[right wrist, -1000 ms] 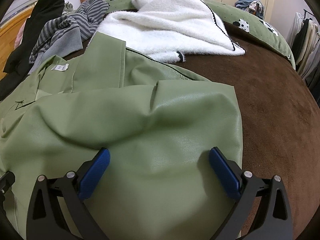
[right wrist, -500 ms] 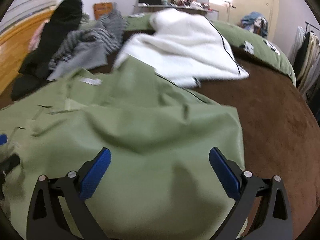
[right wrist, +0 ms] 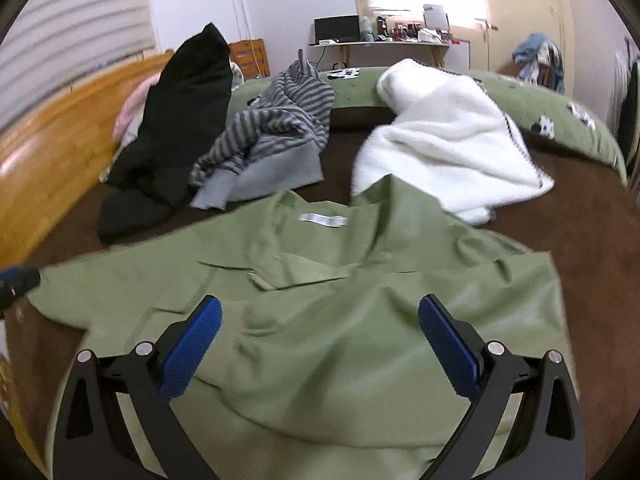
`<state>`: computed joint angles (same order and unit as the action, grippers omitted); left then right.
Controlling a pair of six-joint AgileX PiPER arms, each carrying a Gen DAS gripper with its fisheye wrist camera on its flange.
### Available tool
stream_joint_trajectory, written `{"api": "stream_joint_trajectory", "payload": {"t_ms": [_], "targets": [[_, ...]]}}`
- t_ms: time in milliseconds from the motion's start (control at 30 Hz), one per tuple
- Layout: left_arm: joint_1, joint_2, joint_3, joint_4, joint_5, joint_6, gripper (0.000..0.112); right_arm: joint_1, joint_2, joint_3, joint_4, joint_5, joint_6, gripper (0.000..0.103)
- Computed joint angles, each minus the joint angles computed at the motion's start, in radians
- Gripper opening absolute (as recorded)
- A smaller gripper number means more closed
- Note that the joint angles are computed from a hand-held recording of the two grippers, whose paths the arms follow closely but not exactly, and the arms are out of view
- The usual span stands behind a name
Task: Fold large clothes
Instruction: 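Reach the left gripper to the other sleeve's ribbed cuff and close on it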
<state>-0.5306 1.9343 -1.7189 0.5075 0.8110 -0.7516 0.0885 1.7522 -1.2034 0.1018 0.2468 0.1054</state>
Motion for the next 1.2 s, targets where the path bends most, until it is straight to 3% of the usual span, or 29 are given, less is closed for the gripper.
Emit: {"api": "stream_joint_trajectory", "payload": {"t_ms": [67,367,500,733,800,900,967,1033,1100,1200], "targets": [[0.053,-0.044,0.074,0.017,-0.019,-0.017,0.097,0.026,0.008,-0.015,-0.095,0.009,0.109,0.097],[0.301,-0.143,0.33,0.029,-0.204,-0.079,0.097,0.068,0.041,-0.024,-0.218,0.013,0.268,0.097],[0.447,-0.113,0.384,-0.147,-0.324,0.031,0.097,0.092,0.074,-0.032,-0.3,0.013,0.338,0.097],[0.586,0.012,0.357,-0.403,-0.429,0.246,0.09,0.146,0.137,-0.066,-0.498,0.033,0.475,0.097],[0.613,0.057,0.323,-0.5,-0.421,0.327,0.082,0.157,0.15,-0.077,-0.522,0.038,0.491,0.097],[0.641,0.099,0.302,-0.643,-0.439,0.453,0.08,0.165,0.165,-0.095,-0.506,0.035,0.482,0.097],[0.64,0.117,0.284,-0.651,-0.453,0.479,0.076,0.173,0.172,-0.105,-0.497,0.037,0.477,0.097],[0.641,0.15,0.238,-0.638,-0.434,0.48,0.067,0.185,0.184,-0.128,-0.485,0.046,0.456,0.097],[0.662,0.179,0.207,-0.727,-0.415,0.541,0.05,0.201,0.199,-0.155,-0.477,0.057,0.43,0.097],[0.684,0.169,0.236,-0.839,-0.447,0.628,0.034,0.224,0.237,-0.224,-0.42,0.085,0.353,0.097]]}}
